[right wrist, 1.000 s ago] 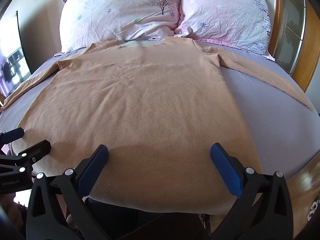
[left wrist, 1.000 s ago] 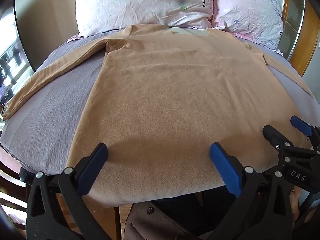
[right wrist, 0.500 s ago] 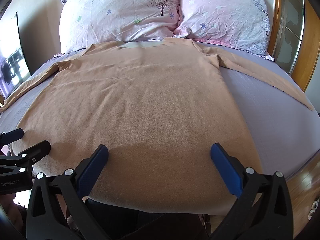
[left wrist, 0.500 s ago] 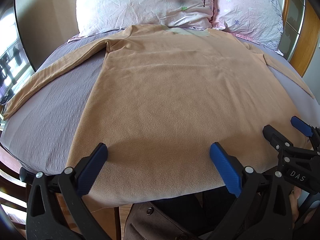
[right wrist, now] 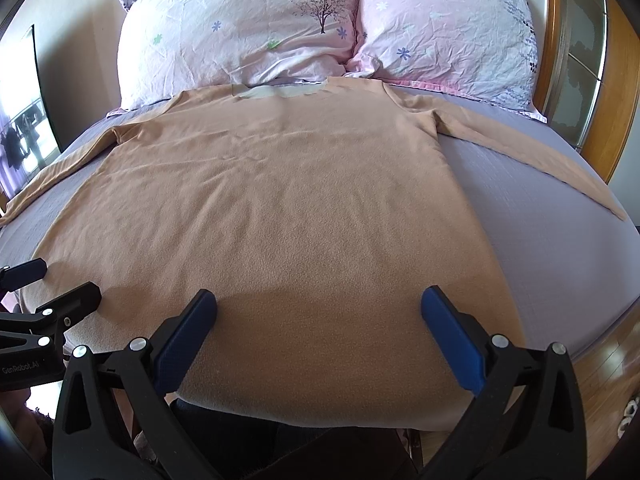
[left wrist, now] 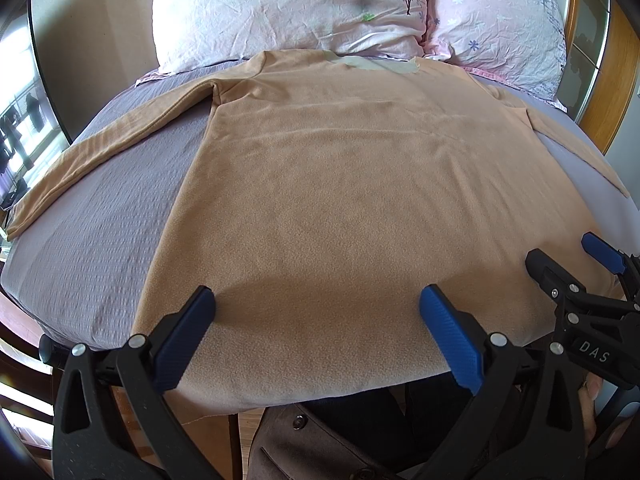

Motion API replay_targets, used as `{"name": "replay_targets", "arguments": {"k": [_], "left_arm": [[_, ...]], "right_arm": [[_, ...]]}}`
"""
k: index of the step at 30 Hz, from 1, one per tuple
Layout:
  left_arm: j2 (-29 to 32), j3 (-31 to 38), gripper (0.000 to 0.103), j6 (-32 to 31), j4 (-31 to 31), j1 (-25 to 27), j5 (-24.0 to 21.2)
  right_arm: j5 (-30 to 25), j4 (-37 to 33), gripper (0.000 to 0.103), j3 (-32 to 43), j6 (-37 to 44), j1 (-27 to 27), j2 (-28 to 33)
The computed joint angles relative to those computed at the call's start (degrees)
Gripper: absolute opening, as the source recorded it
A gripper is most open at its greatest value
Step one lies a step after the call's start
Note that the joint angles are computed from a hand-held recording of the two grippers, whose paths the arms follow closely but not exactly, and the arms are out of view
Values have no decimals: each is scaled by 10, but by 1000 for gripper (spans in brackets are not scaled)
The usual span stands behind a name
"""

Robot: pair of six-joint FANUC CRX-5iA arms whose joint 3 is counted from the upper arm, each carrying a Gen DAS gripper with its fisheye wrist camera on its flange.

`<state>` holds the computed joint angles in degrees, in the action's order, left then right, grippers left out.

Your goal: Fold small clothes

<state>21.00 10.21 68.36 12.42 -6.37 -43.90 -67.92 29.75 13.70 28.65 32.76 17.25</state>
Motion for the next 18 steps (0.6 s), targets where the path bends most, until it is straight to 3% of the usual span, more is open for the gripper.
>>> {"name": "replay_targets", "arguments": {"k": [18], "left_arm": [[0, -1, 101, 0, 0, 0, 1]], "right_arm": [[3, 2, 102, -4, -2, 0, -2]]}}
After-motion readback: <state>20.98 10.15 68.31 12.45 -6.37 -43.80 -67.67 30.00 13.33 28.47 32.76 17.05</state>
